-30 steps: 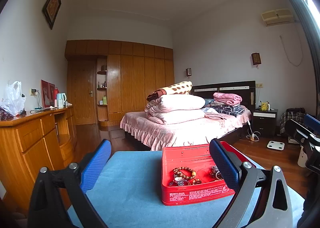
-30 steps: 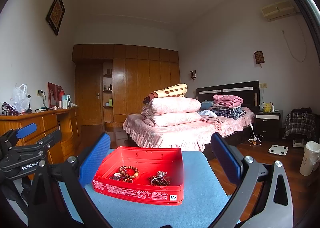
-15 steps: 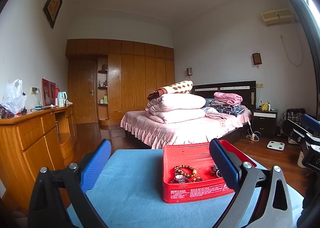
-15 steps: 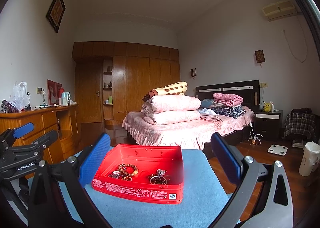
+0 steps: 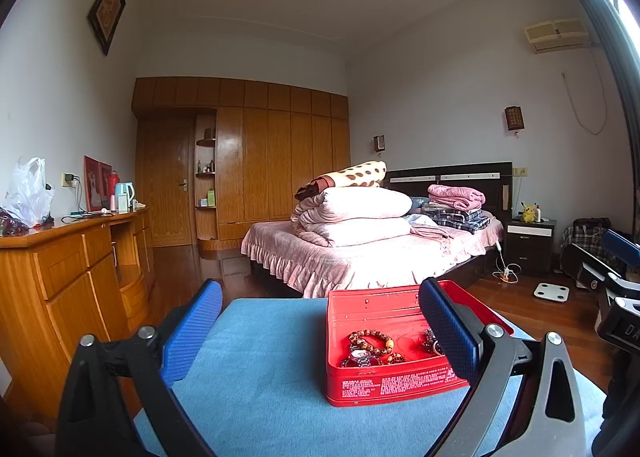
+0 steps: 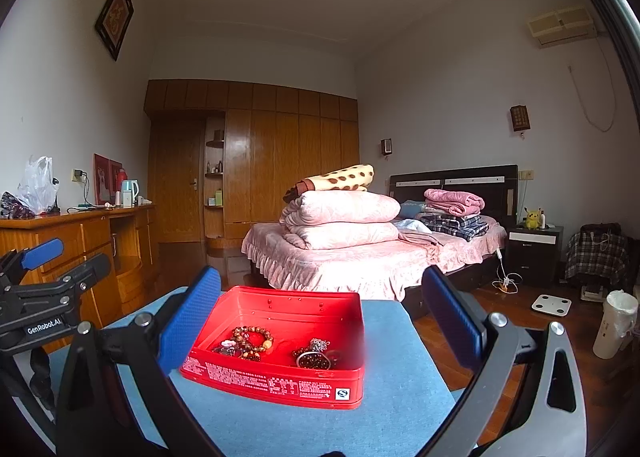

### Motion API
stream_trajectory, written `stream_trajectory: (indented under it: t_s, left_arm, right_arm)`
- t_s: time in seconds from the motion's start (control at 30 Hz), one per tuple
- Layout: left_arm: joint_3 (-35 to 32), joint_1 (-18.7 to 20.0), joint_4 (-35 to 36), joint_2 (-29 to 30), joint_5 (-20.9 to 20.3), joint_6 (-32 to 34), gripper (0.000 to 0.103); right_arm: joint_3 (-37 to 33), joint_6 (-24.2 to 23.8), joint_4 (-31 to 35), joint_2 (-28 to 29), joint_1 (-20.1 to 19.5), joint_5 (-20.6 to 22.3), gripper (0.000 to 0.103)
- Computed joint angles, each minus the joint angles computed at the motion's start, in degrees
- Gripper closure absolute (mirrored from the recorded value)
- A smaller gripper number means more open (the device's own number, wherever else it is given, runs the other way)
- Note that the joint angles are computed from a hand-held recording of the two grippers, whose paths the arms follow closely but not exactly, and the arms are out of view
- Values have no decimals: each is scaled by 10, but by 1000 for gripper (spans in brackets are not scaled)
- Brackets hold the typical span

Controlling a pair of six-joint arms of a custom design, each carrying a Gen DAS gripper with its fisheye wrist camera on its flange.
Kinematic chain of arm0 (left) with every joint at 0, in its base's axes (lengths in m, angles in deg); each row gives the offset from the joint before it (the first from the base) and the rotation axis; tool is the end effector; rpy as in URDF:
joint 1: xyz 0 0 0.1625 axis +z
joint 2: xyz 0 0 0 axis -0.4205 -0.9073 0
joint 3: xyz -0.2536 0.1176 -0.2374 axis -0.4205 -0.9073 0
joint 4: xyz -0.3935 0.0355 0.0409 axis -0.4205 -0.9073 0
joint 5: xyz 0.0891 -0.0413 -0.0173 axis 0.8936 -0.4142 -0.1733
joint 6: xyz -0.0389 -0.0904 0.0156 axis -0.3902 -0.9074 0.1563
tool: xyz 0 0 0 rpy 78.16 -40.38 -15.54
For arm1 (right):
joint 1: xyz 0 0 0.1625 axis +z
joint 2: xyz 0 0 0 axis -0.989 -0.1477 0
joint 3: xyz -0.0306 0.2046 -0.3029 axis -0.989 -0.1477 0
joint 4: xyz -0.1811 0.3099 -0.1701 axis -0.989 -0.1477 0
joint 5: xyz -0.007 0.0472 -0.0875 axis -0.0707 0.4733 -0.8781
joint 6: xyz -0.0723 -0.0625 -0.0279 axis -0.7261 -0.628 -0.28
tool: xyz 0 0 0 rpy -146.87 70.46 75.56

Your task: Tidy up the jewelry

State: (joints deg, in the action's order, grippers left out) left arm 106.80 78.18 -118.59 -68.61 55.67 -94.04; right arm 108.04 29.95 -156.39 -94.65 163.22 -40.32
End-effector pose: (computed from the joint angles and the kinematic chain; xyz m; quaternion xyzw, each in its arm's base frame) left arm -0.2645 -0.6928 0.0392 0.2413 0.6629 -0.6327 0.3194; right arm 0.0575 -0.6957 0.2351 0.3246 -0.6824 0.6166 0.2210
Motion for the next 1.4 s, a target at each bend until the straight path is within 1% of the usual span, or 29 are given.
stream_trajectory:
  t_s: [0.47, 1.0, 1.4]
  left_arm:
    - [1, 0, -2, -1, 0, 1, 6]
    - [-7, 2, 15, 2, -5, -6, 6]
    - [-19, 0, 24, 6, -15, -6, 6]
  right_arm:
    - [-2, 0, 1, 1, 1, -1, 5]
    - [1, -3, 4, 0, 1, -3, 5]
    - [2, -7, 4, 0, 1, -7, 5]
